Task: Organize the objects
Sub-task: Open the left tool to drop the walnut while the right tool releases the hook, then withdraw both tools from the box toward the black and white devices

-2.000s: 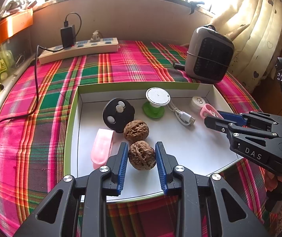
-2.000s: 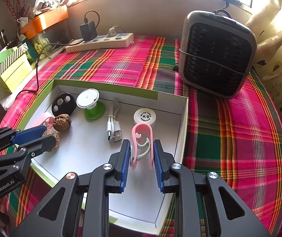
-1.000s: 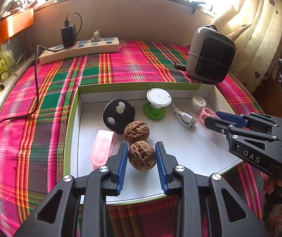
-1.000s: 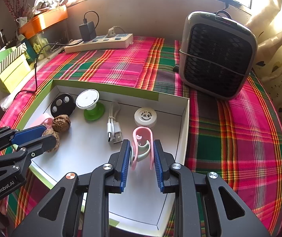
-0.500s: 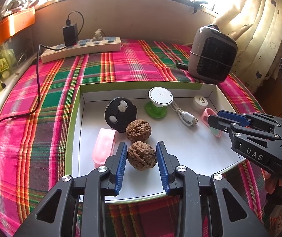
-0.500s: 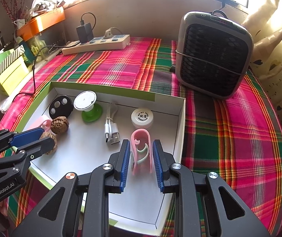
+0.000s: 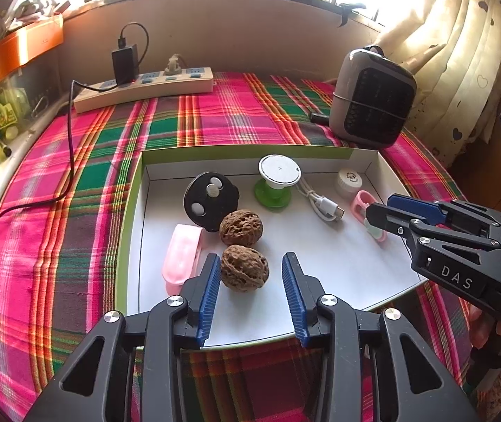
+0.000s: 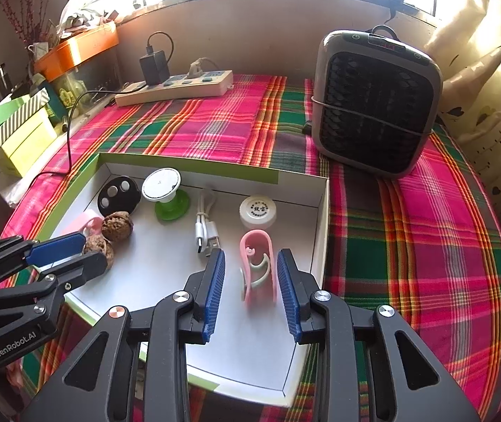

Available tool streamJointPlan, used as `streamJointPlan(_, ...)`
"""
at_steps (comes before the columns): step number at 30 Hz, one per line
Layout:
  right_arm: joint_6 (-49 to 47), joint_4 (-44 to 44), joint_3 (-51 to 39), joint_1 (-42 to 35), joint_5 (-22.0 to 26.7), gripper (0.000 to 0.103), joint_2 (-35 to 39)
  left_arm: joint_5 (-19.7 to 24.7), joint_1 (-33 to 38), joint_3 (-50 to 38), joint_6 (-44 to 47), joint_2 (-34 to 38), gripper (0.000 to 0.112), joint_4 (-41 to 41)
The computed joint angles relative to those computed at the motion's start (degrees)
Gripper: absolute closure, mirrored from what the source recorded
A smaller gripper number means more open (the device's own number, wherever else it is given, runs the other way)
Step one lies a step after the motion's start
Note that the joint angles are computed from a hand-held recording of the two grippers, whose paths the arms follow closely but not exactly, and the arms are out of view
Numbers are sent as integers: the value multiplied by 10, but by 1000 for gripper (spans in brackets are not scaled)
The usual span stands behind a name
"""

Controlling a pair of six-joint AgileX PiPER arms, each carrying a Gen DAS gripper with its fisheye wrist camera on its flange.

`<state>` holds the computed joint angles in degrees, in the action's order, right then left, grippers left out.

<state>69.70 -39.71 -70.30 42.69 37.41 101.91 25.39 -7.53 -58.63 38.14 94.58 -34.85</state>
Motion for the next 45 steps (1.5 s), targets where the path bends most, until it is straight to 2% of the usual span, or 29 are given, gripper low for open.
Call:
streamJointPlan(10,50,-30,17,23,8,70,-18,-9,7,37,19,-34,76,-21)
streamJointPlan(17,90,-56,32,47,16,70,-33,-38,3,73,-8,-74,76,7)
streamJointPlan(24,131,-92,46,85,40,65,-48,-61,-2,113,-37,-124,76,40)
streamJointPlan(28,153,-111,52,109,59,65,-57,-57,2,135,-17,-151,76,20)
streamJointPlan(34,197,-131,76,140,68,65,-73,-83,-14,168,-75,-190,75,81)
streamJointPlan(37,213,-142,82,159,84,65,-76,-119,-42,195,-179,-213,75,192)
streamJointPlan(39,228,-150,88,171,92,65,-78,-107,-44,197,-167,-217,75,179)
streamJointPlan(42,252,-159,105,182,90,65,-87,-117,-58,208,-216,-225,75,232)
streamJointPlan(45,271,-164,119,192,92,65,-92,-113,-63,214,-204,-230,75,215)
